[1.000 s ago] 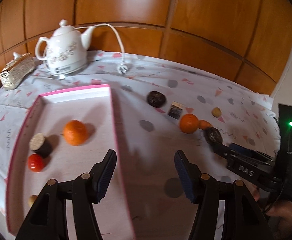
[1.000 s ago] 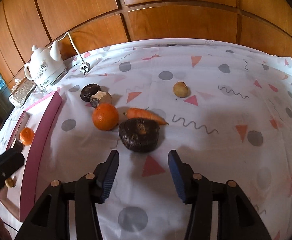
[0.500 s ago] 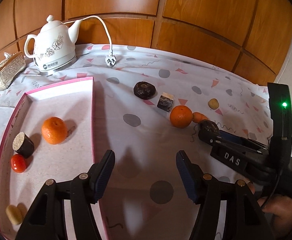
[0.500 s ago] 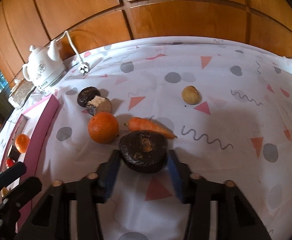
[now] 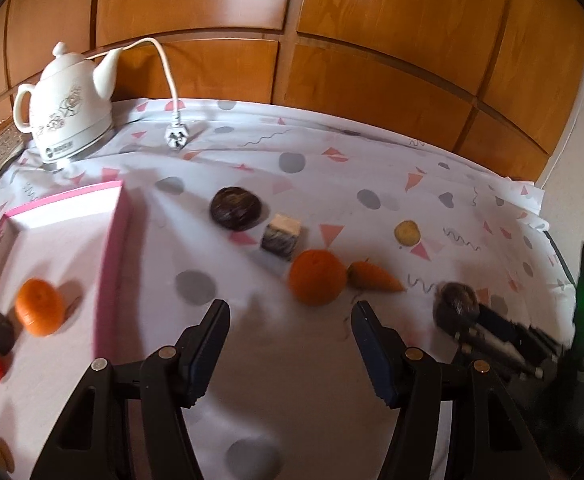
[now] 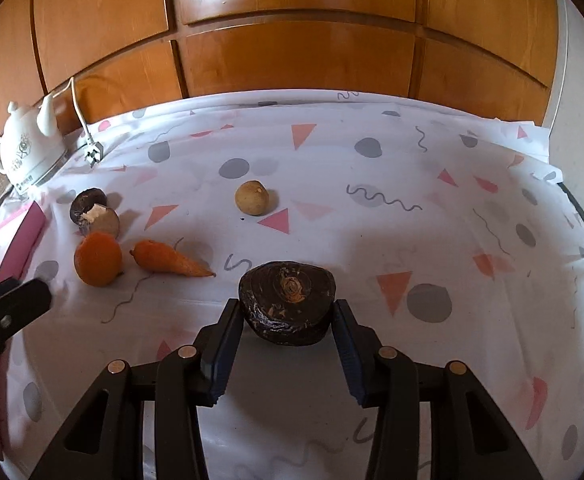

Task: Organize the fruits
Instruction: 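Close the left tool on the second orange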

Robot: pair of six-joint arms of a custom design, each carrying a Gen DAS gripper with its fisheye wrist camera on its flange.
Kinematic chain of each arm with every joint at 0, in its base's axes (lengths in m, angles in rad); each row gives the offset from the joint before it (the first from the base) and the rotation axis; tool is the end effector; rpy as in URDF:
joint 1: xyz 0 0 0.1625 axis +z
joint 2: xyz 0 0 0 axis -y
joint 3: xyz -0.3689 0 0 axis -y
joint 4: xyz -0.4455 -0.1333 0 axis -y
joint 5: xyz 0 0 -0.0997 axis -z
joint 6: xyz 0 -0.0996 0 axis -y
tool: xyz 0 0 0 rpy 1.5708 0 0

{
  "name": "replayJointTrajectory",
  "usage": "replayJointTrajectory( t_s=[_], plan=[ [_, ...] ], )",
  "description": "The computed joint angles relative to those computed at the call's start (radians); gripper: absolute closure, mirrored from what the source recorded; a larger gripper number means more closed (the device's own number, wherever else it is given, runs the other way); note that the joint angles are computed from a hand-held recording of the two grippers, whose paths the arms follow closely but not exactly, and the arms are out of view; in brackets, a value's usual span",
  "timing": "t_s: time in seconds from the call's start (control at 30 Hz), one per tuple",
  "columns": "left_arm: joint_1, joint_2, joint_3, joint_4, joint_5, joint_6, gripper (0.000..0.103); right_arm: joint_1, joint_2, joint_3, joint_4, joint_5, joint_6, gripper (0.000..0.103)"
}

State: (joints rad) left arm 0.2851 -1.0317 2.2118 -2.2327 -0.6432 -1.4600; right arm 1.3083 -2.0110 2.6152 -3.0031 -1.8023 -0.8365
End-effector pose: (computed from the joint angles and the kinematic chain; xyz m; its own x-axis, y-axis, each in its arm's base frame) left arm -0.3394 -0.3214 -0.0341 -0.8051 -0.1669 -0.5691 0.3025 0.7098 -0.6361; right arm 0.0163 -0.3650 0.2510 -0.7307 -0.2062 0.6508 -0.5476 0.7463 -0.3784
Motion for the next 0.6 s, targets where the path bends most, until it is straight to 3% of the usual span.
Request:
replayJointTrajectory(
  t_s=[0.23, 0.37, 0.6],
  plan=[
    [0.058, 0.088, -0.08, -0.011, 0.025, 0.023, 0.044, -0.028, -0.006, -0.009, 0.043, 0.033, 0.027, 0.058],
    [0.093, 0.124, -0.1, -0.057, 0.02, 0.074, 0.059, -0.029, -0.015, 0.0, 0.034, 0.036, 0.022, 0.058],
    [0.089, 0.136, -0.101, -0.066, 0.04, 0.097, 0.065, -0.025, 0.002, -0.001, 0.013, 0.024, 0.014, 0.059]
  ],
)
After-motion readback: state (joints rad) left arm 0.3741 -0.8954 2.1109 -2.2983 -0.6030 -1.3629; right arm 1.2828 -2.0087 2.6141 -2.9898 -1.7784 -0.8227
